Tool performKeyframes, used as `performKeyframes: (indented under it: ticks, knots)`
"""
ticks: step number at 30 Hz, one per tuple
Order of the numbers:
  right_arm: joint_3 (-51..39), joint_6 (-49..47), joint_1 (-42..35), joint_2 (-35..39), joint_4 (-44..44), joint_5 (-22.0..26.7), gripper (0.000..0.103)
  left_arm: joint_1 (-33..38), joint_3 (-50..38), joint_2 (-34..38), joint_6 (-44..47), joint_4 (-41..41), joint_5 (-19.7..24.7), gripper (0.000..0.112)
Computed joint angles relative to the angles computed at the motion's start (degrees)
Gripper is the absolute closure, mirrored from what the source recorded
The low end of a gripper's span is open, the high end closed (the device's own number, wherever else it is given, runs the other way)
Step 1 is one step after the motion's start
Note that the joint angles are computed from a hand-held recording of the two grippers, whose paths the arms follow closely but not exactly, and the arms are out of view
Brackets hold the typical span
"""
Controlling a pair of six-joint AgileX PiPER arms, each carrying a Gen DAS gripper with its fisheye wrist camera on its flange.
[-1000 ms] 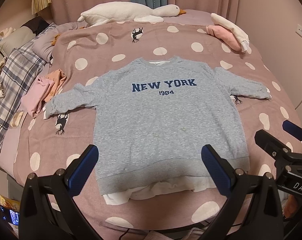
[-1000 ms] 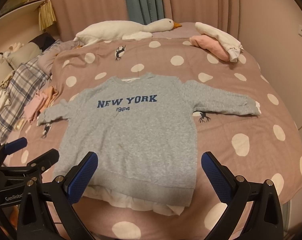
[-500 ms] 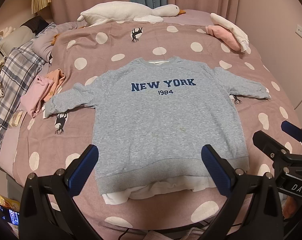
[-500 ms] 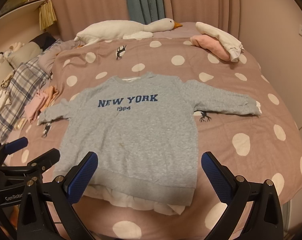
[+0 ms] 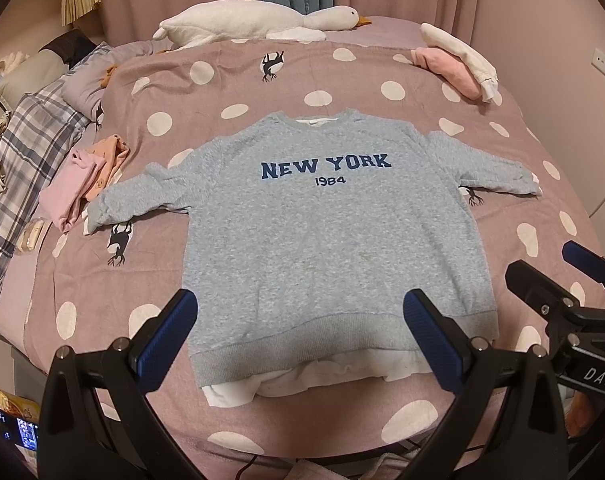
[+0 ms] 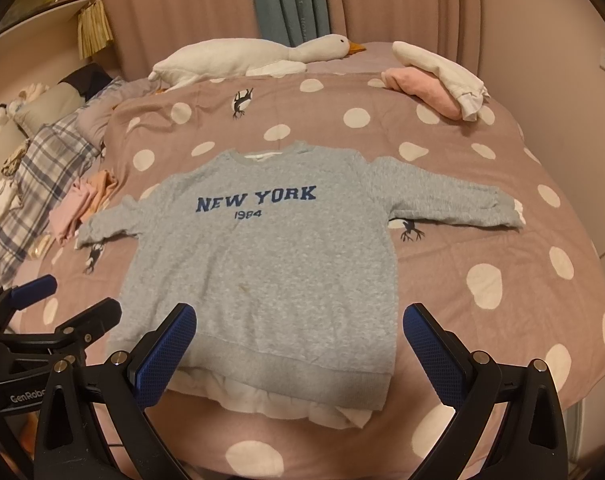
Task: Fold small clothes
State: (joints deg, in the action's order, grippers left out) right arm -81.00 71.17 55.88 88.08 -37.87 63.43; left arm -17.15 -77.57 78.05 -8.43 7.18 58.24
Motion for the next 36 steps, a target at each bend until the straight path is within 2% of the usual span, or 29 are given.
performKeyframes:
  ticks: [36]
  knots:
    - [1.35, 2.03, 0.76, 0.86, 0.15, -0.95, 0.001, 0.57, 1.73, -0.45, 0.67, -0.69, -1.02, 0.009]
